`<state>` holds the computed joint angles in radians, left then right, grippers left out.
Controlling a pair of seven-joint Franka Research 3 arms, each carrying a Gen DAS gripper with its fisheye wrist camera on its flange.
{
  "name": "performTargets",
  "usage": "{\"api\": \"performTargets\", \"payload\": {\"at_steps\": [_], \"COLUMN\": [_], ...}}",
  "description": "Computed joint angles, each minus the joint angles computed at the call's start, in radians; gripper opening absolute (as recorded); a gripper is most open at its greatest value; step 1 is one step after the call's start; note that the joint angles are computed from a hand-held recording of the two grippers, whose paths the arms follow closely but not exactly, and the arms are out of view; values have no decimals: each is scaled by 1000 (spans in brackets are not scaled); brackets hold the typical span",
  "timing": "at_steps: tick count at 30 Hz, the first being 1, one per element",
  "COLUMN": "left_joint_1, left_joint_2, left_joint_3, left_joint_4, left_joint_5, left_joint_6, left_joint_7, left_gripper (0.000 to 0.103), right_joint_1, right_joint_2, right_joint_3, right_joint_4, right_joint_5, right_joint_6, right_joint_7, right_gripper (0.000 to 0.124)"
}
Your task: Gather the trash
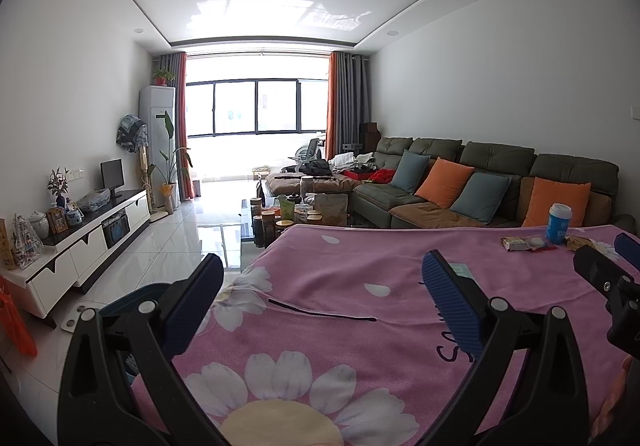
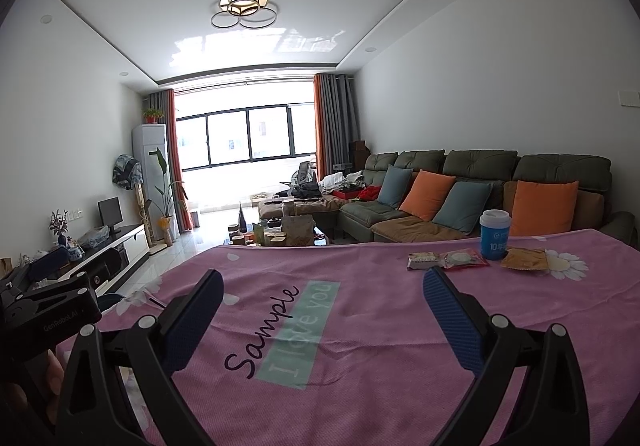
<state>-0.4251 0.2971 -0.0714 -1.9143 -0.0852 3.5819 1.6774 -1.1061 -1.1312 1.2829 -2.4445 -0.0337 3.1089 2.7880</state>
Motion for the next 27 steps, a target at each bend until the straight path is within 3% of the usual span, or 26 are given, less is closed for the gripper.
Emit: {"api": "performTargets", "payload": {"at_steps": [27], "left_joint_1": [1], "left_joint_2": [2], "left_joint_3": [-2], "left_joint_4": [3], "left_joint_5": [2], "left_joint_6": [-1], "left_joint_7": [-1], "left_gripper": [98], "right_joint_1": [3], "right_joint_2": [11], "right_joint_3": [-4], "right_joint_4": [1], "right_joint_5": [-6], "right_joint_6": [-3], "right_joint_7": [-5], "right_gripper": [96]}}
